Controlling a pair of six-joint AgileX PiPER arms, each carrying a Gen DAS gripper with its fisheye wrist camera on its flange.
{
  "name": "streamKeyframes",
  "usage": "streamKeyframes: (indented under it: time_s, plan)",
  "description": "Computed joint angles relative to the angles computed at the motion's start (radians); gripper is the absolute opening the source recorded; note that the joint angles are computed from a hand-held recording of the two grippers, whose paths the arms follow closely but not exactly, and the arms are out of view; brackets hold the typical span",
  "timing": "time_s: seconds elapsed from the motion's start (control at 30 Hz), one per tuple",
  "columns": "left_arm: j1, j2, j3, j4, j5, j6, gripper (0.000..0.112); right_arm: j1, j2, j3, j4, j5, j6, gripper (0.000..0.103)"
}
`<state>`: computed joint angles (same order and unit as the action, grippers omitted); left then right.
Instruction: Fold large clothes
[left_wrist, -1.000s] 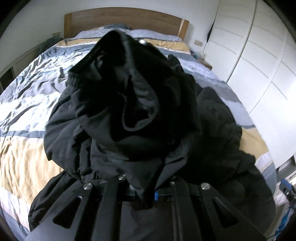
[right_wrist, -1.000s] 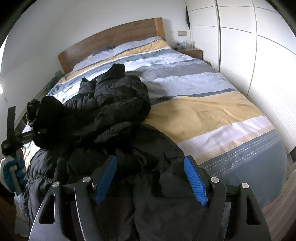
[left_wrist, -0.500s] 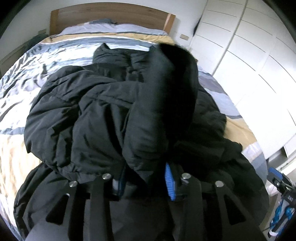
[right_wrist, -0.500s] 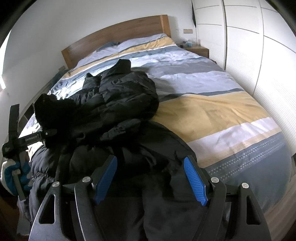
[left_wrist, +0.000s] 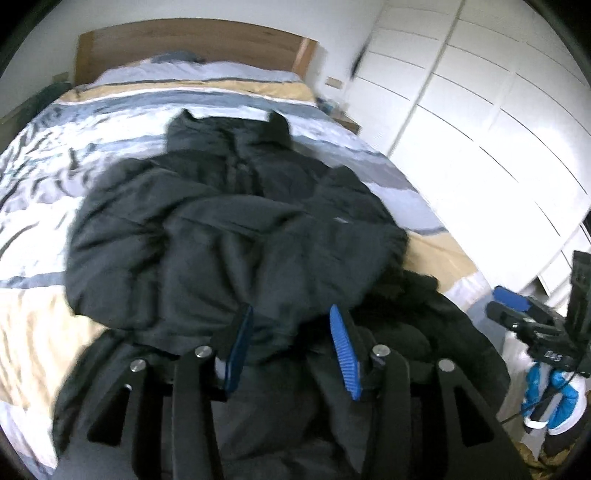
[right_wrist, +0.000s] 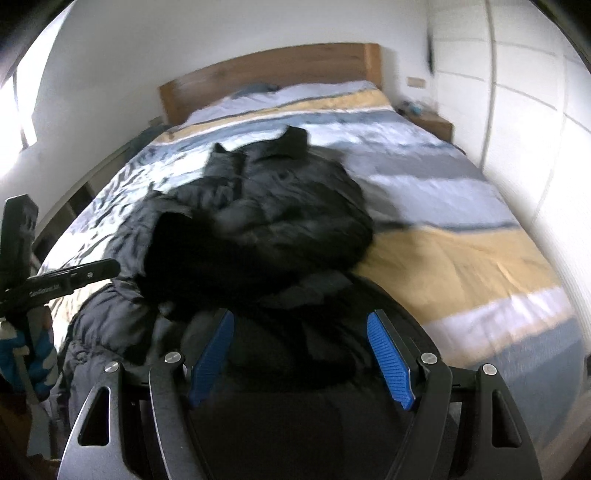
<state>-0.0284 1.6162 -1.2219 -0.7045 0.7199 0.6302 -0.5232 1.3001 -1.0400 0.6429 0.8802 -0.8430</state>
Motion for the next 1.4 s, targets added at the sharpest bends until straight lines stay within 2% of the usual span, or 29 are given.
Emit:
streamKeyframes:
  time_s: [0.17, 0.37, 0.57, 0.67, 0.87, 1.03, 1.13, 1.27, 1.4]
  plan:
    - [0.109, 0.046, -0.066, 0.053, 0.014, -0.034, 0.042, 0.162, 0.018, -0.084, -0.04, -0.025, 0.08, 0.074]
    - [0.197, 0.128, -0.158, 0.083, 0.02, -0.061, 0.042, 0.374, 0.103, -0.203, -0.116, -0.078, 0.18, 0.074]
    - [0.193, 0.229, -0.259, 0.129, 0.005, -0.127, 0.042, 0.492, 0.194, -0.278, -0.133, -0.118, 0.203, 0.074]
    - [0.179, 0.269, -0.282, 0.147, -0.019, -0.155, 0.042, 0.531, 0.244, -0.297, -0.113, -0.139, 0.161, 0.074]
    - [0.143, 0.348, -0.306, 0.19, -0.065, -0.191, 0.042, 0.559, 0.342, -0.3, -0.088, -0.179, 0.105, 0.074]
    - [0.125, 0.4, -0.287, 0.159, -0.12, -0.173, 0.046, 0.513, 0.433, -0.3, -0.051, -0.182, 0.061, 0.074]
    - [0.105, 0.413, -0.266, 0.172, -0.167, -0.171, 0.047, 0.473, 0.474, -0.294, 0.007, -0.17, 0.013, 0.079]
    - [0.078, 0.412, -0.236, 0.205, -0.217, -0.182, 0.047, 0.435, 0.502, -0.271, 0.075, -0.169, -0.059, 0.08]
    - [0.082, 0.406, -0.229, 0.214, -0.211, -0.191, 0.048, 0.427, 0.49, -0.238, 0.093, -0.189, -0.095, 0.08]
